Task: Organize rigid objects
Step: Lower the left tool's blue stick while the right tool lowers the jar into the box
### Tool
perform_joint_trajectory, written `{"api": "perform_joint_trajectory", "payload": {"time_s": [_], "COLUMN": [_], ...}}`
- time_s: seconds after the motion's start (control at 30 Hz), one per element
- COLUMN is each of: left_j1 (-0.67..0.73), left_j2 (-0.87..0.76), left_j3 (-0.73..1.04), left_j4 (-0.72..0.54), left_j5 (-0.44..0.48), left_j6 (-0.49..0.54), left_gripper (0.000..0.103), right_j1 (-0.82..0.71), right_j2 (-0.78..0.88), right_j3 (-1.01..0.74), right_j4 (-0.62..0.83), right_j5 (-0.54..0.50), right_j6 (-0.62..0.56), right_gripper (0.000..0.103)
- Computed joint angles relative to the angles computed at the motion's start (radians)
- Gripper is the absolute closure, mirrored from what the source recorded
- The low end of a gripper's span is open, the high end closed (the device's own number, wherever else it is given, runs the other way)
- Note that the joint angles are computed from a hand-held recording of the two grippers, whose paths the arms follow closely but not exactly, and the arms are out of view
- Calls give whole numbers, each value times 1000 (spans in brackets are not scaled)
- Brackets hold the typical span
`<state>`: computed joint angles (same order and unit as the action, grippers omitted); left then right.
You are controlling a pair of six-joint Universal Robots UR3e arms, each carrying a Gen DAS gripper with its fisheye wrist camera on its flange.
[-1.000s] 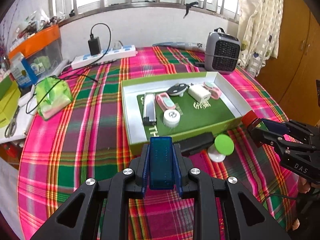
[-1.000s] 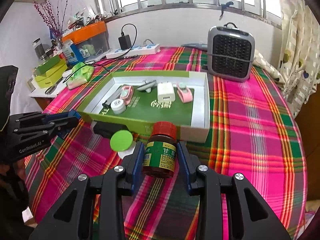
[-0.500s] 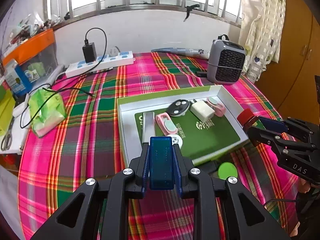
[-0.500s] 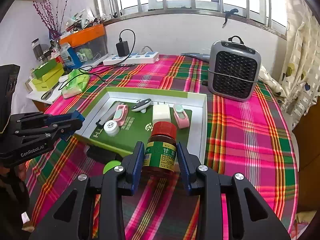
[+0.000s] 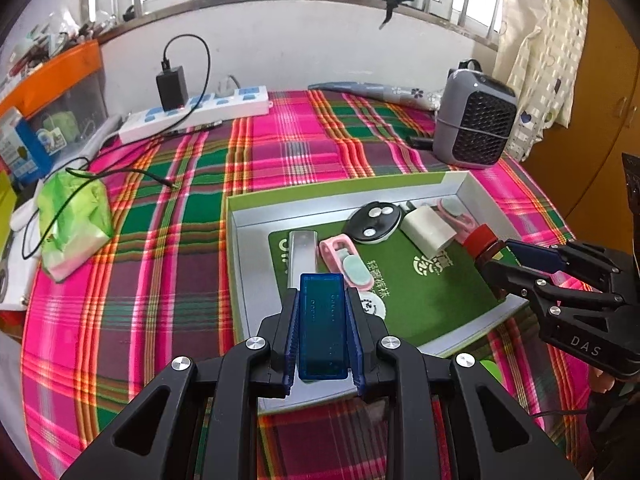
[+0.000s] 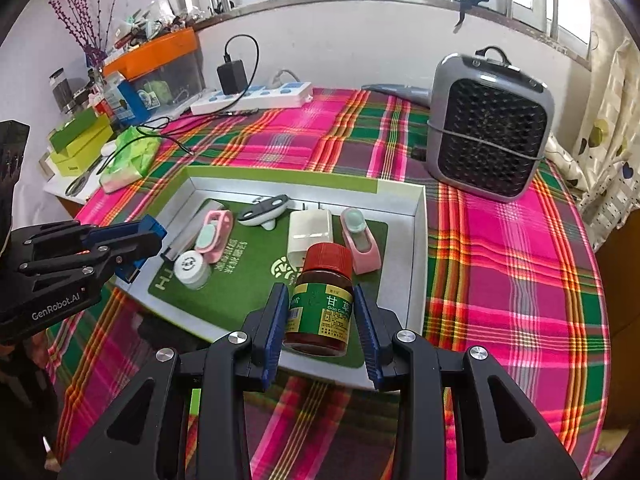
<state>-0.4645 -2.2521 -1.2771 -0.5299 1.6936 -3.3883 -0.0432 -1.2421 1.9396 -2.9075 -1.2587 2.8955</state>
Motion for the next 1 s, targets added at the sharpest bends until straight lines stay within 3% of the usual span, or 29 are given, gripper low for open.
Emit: {"api": "perform_joint_trajectory", "payload": {"time_s": [1.0], "left_j1": [21], "left_j2": [-48], "left_j3": [30], "left_j4": [-2], "left_j5": [-32], "left_j6": [-4], "left_gripper": [82], "right_j1": [13], "right_j2": [85], "right_j3": [-72], "right_j4": [10], "right_j5": [-25], "right_j6": [8], "right_gripper": [67]}}
